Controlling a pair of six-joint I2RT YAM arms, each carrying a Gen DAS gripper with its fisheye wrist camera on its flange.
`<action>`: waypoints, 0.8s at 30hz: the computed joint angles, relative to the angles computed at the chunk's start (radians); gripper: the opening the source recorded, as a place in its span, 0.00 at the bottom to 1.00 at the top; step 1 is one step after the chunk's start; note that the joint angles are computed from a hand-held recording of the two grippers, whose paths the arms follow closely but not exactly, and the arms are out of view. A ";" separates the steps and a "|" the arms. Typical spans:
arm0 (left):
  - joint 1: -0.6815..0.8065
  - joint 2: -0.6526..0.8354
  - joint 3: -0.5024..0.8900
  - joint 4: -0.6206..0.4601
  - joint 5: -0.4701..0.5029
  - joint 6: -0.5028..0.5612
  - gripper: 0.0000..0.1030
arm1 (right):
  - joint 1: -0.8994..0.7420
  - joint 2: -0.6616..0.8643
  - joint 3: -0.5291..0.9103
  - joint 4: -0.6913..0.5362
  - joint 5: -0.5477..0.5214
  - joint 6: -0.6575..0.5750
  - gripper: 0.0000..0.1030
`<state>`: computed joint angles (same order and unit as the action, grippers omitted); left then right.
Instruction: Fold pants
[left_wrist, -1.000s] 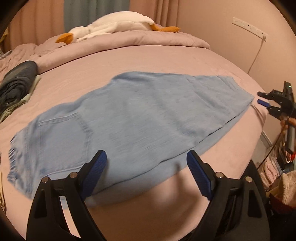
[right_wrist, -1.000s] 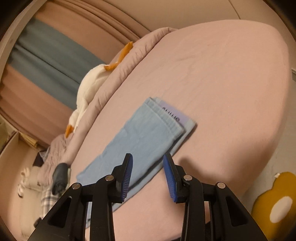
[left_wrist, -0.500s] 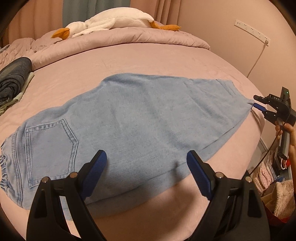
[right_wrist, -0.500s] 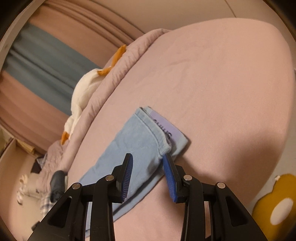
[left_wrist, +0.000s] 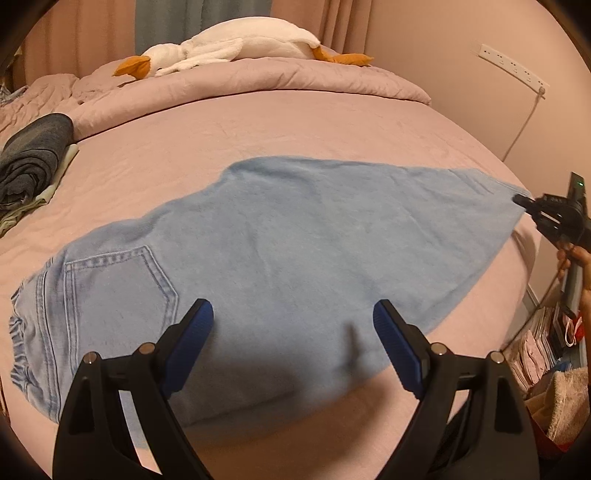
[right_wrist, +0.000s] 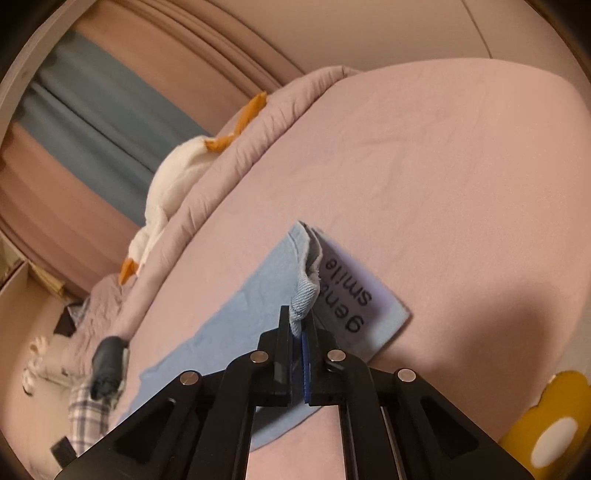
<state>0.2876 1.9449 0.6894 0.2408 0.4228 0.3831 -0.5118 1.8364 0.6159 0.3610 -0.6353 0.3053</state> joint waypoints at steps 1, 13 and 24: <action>0.005 0.015 0.014 -0.005 0.000 0.002 0.86 | 0.004 0.001 0.011 -0.029 0.013 -0.029 0.05; 0.075 0.101 0.082 -0.084 -0.024 0.064 0.87 | 0.024 0.096 0.087 -0.104 0.167 -0.016 0.03; 0.098 0.018 0.005 -0.037 -0.021 0.085 0.86 | 0.256 -0.242 -0.038 -0.188 0.499 -0.220 0.22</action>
<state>0.3859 1.9634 0.6944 0.2034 0.4022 0.4682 -0.2560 1.5942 0.5779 0.1726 -0.1359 0.0851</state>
